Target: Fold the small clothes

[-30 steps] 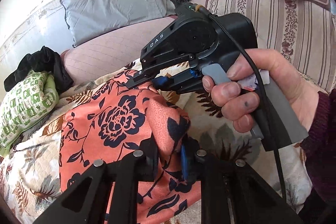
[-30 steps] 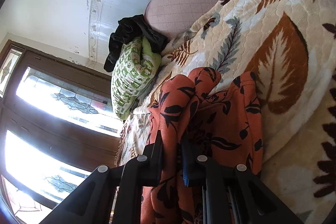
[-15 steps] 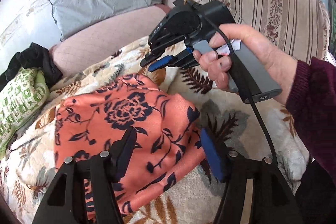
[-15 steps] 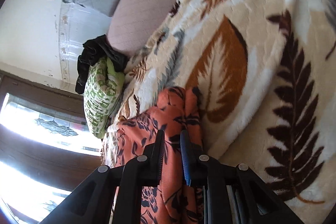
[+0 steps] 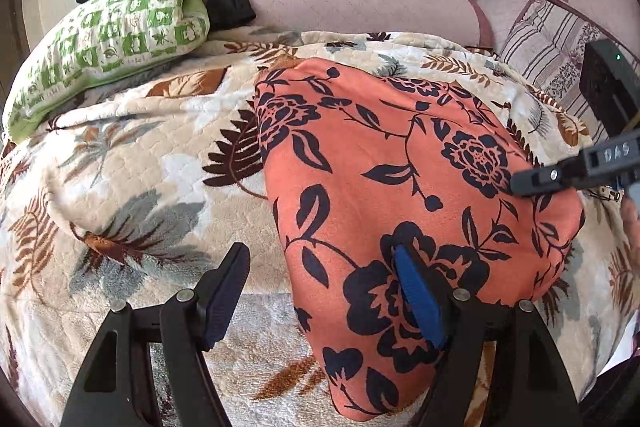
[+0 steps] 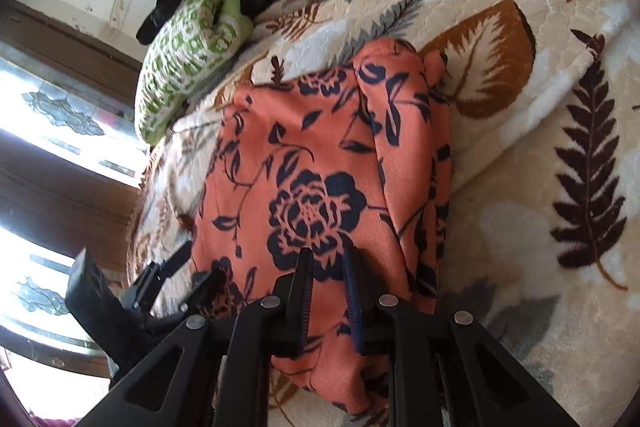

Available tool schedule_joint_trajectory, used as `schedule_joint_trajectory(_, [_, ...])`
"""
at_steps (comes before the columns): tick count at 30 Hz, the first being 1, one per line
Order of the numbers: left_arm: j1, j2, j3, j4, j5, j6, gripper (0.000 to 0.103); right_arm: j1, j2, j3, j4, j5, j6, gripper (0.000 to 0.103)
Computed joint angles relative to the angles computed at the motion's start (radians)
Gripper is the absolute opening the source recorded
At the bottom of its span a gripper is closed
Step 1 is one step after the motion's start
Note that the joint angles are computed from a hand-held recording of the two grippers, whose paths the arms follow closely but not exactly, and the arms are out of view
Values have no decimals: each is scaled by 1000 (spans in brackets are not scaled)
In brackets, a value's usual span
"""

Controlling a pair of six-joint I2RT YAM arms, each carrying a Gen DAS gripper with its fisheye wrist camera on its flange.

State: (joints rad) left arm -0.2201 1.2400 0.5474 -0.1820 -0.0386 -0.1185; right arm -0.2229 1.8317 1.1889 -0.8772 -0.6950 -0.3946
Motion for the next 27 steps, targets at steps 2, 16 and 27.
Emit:
schedule_joint_trajectory(2, [-50,-26,-12,-8,-68,13,76,0,11,-30,39,24,-1,17])
schedule_joint_trajectory(16, [-63,-48,-34,29,-111,30,90,114,132,30,485,81,611,17])
schedule_joint_trajectory(27, [-80,-51,-37,28,-153,13,94,54,-275,-199,289,107,449,18])
